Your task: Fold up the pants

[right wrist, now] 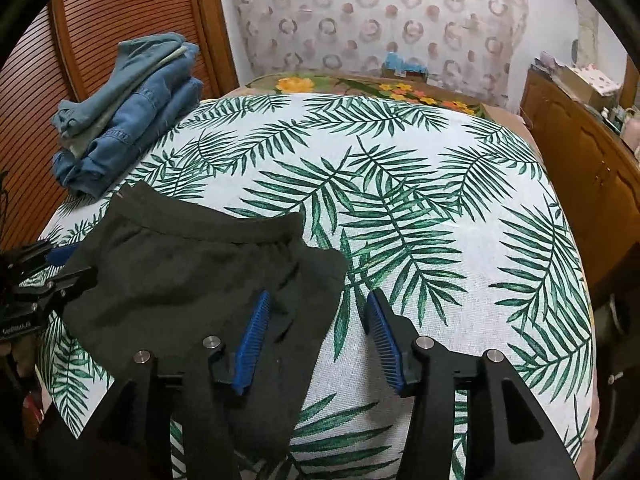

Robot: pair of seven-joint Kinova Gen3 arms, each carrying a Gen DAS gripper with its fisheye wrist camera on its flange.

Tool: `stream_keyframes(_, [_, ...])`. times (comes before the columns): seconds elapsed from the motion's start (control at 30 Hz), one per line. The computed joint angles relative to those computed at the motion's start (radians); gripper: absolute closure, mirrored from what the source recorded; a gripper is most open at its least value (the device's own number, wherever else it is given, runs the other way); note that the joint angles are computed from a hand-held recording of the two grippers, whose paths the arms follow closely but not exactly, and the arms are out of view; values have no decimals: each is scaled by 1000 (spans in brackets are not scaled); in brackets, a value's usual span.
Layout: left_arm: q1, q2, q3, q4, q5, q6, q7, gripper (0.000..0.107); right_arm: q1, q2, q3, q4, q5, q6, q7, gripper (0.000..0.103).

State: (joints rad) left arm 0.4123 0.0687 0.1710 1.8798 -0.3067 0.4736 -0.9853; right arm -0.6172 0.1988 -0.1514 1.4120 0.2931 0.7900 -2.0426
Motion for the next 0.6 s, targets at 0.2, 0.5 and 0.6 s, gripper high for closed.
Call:
stream_keyframes(0.2, [2, -2, 1, 2, -6, 2, 6, 58, -9, 25, 3, -26, 0, -1, 3, 50])
stream_keyframes(0.5, [27, 8, 8, -15, -59, 34, 24, 49, -33, 22, 12, 12, 53, -45, -28, 43])
stream_keyframes(0.6, [24, 12, 6, -22, -49, 45, 5, 44, -32, 23, 12, 11, 53, -45, -27, 43])
